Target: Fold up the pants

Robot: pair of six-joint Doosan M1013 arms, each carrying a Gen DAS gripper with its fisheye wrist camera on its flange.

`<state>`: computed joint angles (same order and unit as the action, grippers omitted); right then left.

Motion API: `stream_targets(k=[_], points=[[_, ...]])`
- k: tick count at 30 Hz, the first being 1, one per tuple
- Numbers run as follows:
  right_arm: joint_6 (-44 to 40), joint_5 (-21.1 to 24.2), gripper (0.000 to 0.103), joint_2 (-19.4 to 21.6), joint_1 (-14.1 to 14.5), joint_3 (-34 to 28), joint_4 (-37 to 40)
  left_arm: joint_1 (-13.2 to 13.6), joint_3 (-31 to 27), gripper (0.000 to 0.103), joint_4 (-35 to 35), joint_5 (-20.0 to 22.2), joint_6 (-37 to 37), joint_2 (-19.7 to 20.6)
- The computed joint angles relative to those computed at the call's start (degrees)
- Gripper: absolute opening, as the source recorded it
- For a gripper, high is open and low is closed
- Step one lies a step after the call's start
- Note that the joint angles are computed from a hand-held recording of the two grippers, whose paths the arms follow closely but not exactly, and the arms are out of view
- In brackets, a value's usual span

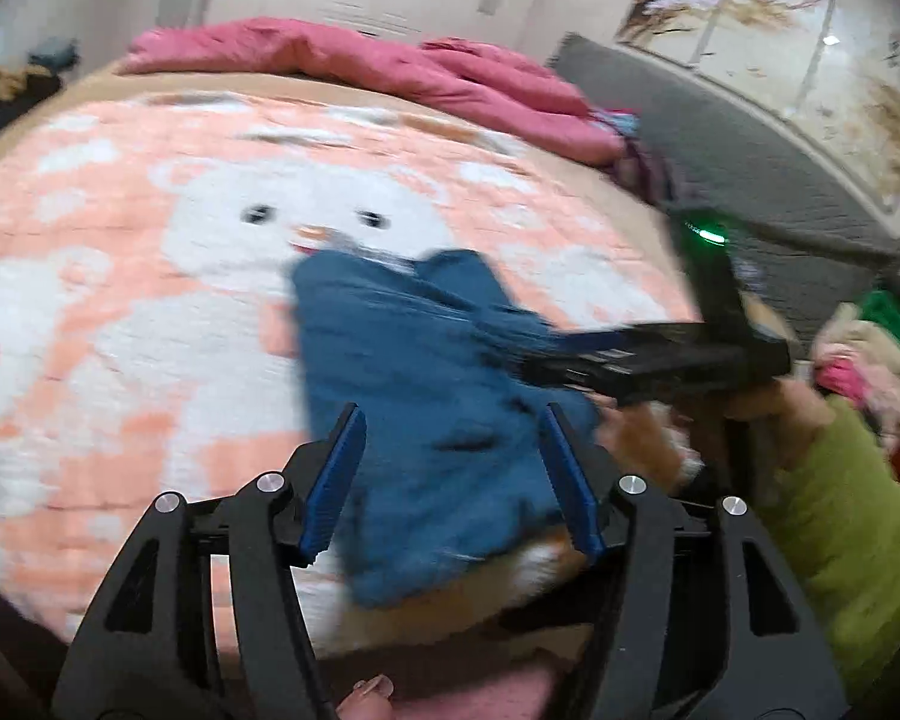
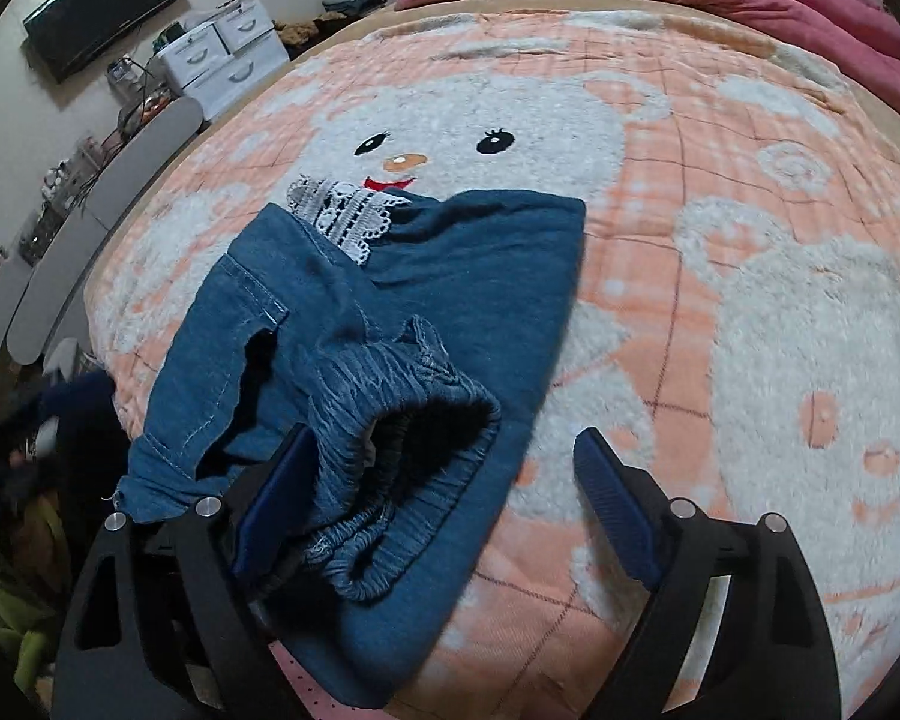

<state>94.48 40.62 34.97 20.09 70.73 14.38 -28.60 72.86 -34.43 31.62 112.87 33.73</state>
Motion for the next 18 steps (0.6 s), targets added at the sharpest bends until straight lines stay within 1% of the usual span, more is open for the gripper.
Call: stream_targets(k=[1, 2, 5, 7, 9, 11, 12, 18], points=[[0.2, -0.3, 0.086, -0.2, 0.0, 0.2, -0.1, -0.4, -0.7, 0.055, 7.3, -0.3, -6.2, 0.3], [0.5, -1.0, 0.087, -0.4, 0.0, 0.6, -0.6, -0.7, -1.3, 0.055, 11.7, 0.0, -10.0, 0.8], [1.8, -3.1, 0.088, -1.4, 0.6, 1.6, -2.6, -1.1, -3.0, 0.056, 16.2, 3.0, -13.4, 2.3], [2.3, -6.0, 0.088, -2.9, 1.0, 3.1, -3.1, -1.4, -3.1, 0.056, 17.6, 4.0, -13.4, 2.6], [1.6, -8.7, 0.088, -4.2, 1.1, 4.7, -2.2, -1.6, -2.7, 0.056, 18.6, 3.7, -13.5, 2.5], [0.6, -10.3, 0.088, -5.2, 1.3, 5.7, -1.3, -1.4, -2.7, 0.057, 18.4, 3.7, -13.5, 2.5], [0.1, -10.9, 0.088, -5.7, 1.3, 6.1, -0.9, -1.4, -2.6, 0.058, 18.3, 3.6, -13.5, 2.4], [0.7, -11.3, 0.088, -6.6, 2.2, 6.3, -2.7, -1.4, -3.0, 0.059, 18.5, 3.8, -13.8, 2.6]])
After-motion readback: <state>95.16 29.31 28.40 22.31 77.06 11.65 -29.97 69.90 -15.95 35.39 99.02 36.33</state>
